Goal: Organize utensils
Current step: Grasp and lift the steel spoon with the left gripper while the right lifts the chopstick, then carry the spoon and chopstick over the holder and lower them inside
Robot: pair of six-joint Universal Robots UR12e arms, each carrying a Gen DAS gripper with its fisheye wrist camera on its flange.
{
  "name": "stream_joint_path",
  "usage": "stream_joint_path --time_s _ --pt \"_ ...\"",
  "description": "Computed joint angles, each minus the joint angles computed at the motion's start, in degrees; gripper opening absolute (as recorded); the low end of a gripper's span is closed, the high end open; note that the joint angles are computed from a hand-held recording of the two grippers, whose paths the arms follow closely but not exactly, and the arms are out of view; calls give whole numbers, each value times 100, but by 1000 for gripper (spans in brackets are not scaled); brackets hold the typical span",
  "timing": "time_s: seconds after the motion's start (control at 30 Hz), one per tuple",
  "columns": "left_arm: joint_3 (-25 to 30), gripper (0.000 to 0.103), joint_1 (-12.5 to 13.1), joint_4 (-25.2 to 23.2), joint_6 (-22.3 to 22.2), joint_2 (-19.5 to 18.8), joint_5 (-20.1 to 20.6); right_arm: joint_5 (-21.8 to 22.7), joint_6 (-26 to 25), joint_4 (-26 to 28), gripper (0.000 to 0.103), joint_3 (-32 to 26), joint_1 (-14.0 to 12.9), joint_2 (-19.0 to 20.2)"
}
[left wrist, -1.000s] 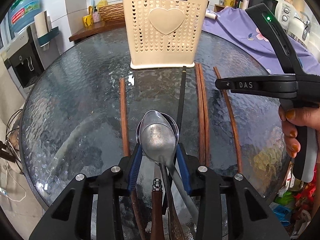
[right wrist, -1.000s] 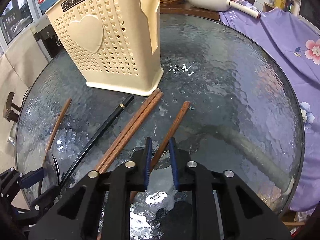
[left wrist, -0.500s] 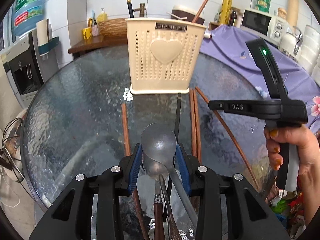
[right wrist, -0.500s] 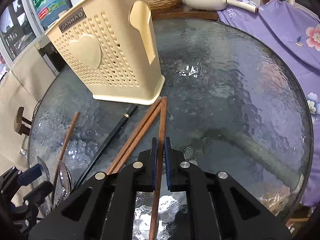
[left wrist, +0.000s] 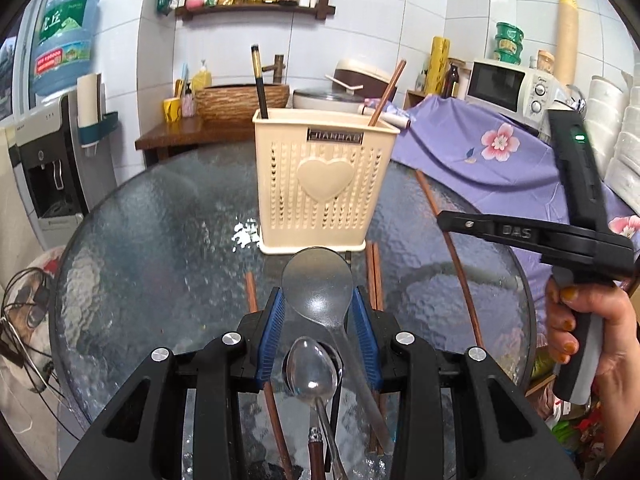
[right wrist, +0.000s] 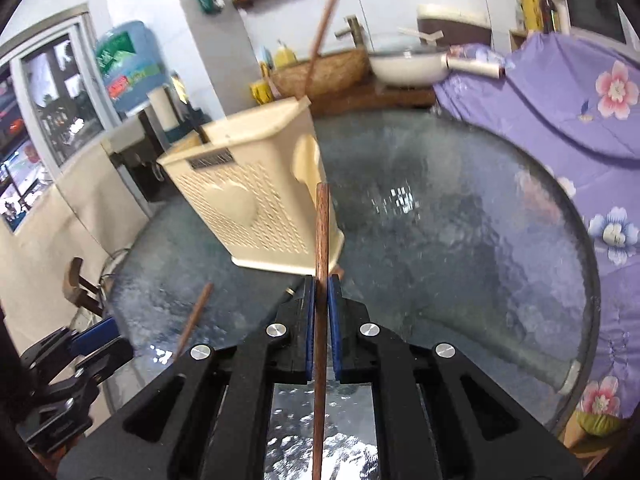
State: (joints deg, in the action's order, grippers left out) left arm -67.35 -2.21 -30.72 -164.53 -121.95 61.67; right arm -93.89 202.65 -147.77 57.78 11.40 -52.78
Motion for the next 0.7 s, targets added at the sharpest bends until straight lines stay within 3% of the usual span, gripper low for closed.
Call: stream_joint_path --time_s 0.27,0.7 --pt "106 34 18 194 -165 -37 -187 -61 -372 -829 7 380 47 -277" --pt "458 34 -11 397 -239 -189 -250 -26 -605 -1099 7 320 67 -367"
